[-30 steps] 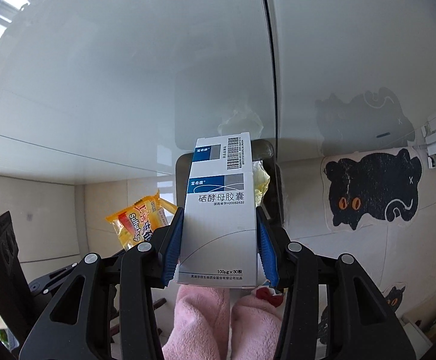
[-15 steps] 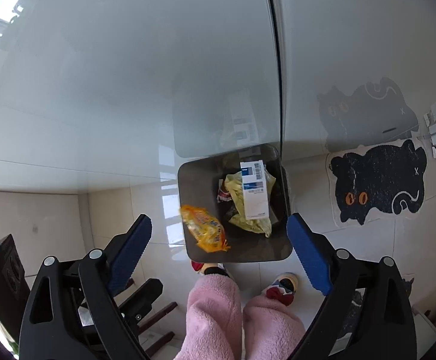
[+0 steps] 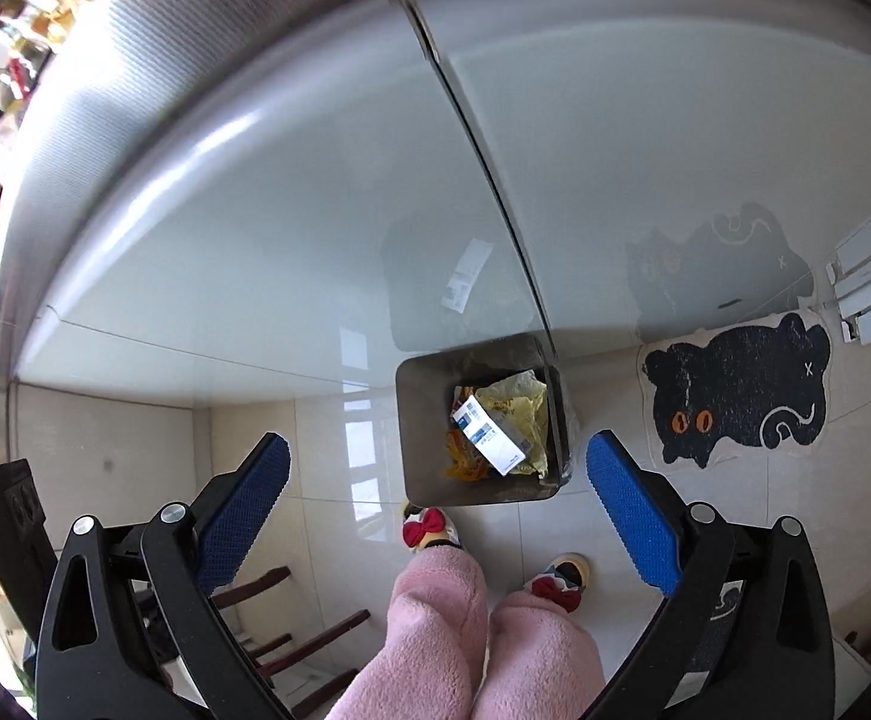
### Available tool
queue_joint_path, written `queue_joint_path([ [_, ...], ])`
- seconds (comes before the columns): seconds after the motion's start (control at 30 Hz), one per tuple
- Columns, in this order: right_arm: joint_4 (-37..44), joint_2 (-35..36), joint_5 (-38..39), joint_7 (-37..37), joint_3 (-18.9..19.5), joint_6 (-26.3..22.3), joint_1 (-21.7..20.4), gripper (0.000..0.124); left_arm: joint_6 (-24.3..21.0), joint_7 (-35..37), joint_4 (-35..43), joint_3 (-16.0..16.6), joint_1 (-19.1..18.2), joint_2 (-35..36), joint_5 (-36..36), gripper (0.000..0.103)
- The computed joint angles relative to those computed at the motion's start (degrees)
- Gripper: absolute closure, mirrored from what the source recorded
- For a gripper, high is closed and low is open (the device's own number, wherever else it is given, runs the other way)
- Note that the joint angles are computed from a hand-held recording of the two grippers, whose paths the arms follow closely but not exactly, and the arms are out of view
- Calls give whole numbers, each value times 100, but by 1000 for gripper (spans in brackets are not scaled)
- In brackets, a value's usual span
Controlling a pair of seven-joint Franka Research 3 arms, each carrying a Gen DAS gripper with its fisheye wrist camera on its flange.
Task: Collect trash
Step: 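Carry wrapper and box down to the bin and release both, then move both open grippers back toward the white tissue on the counter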
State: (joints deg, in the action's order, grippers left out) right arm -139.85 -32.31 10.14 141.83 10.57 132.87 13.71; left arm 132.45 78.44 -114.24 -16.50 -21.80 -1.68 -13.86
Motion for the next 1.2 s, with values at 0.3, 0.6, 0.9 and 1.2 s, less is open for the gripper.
queue_joint_path([
  [0.3, 1052, -365, -808, -27, 211, -401, -482, 24, 79, 286, 734, 227, 197, -386, 422, 11],
  [0.6, 2446, 758, -1450, -125, 244, 61, -677, 24, 10, 758, 2473, 142, 320, 563, 755, 11],
  [0.9, 3838, 2138, -1467, -353, -44, 214, -214, 42, -421, 1142, 3664, 77, 519, 1461, 844, 12],
  [1.2, 4756, 3165, -1088, -460, -393, 332, 265, 58, -819, 1435, 4538, 123, 770, 2109, 898, 32],
])
